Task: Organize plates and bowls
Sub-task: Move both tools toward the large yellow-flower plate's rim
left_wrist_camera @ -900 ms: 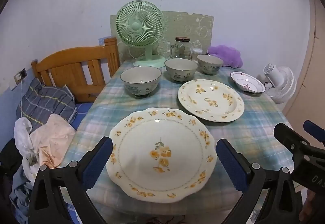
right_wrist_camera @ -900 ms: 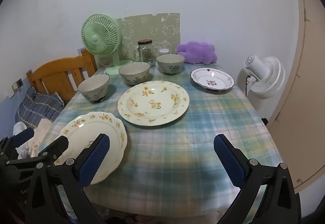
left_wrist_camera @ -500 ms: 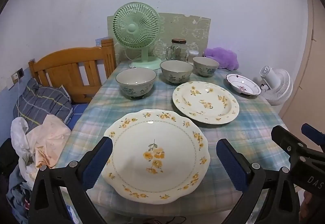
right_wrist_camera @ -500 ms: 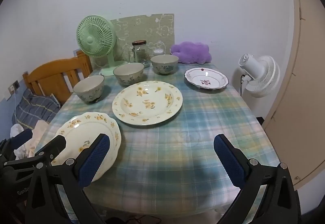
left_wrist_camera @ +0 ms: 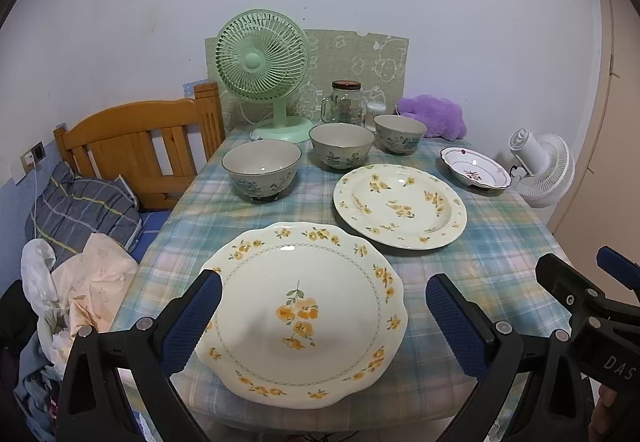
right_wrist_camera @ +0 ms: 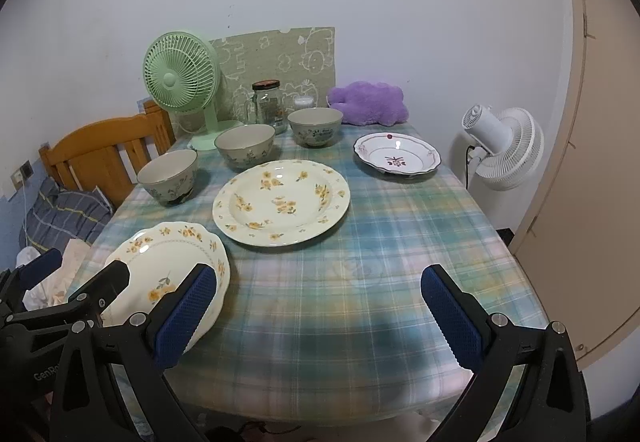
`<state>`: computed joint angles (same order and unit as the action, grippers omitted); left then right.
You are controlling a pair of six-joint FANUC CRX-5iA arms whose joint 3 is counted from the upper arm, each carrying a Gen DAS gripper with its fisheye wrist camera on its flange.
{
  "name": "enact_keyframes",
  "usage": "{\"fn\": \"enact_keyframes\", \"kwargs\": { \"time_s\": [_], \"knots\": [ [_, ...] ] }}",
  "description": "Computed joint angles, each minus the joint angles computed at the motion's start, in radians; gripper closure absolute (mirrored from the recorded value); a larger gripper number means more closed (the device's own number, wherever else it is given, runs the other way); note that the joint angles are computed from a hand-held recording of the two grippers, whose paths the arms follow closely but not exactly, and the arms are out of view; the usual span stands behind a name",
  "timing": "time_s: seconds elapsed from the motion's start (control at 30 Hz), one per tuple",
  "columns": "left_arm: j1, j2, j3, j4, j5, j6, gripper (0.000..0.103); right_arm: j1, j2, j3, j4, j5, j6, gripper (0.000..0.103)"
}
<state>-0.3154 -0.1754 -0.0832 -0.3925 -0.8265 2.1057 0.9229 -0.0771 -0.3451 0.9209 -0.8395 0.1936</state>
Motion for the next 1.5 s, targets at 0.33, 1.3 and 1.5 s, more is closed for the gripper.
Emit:
{"fn": "enact_keyframes", "kwargs": {
  "time_s": [0.33,1.3,1.5],
  "knots": [
    [-0.009,0.001,-0.001,-0.002,0.01,-0.002,0.001,0.007,0.002,0.009,-0.008,-0.015,0.006,0.0],
    [-0.019,-0.011,-0.008,-0.017,0.008,0.009,0.001,0.005,-0.004,-0.007,0.032,-0.03,-0.033,0.0],
    [-0.017,-0.012,-0.008,-0.015,0.011,0.006,0.001,0.007,-0.004,-0.006,0.032,-0.035,-0.034,0.0]
  ]
}}
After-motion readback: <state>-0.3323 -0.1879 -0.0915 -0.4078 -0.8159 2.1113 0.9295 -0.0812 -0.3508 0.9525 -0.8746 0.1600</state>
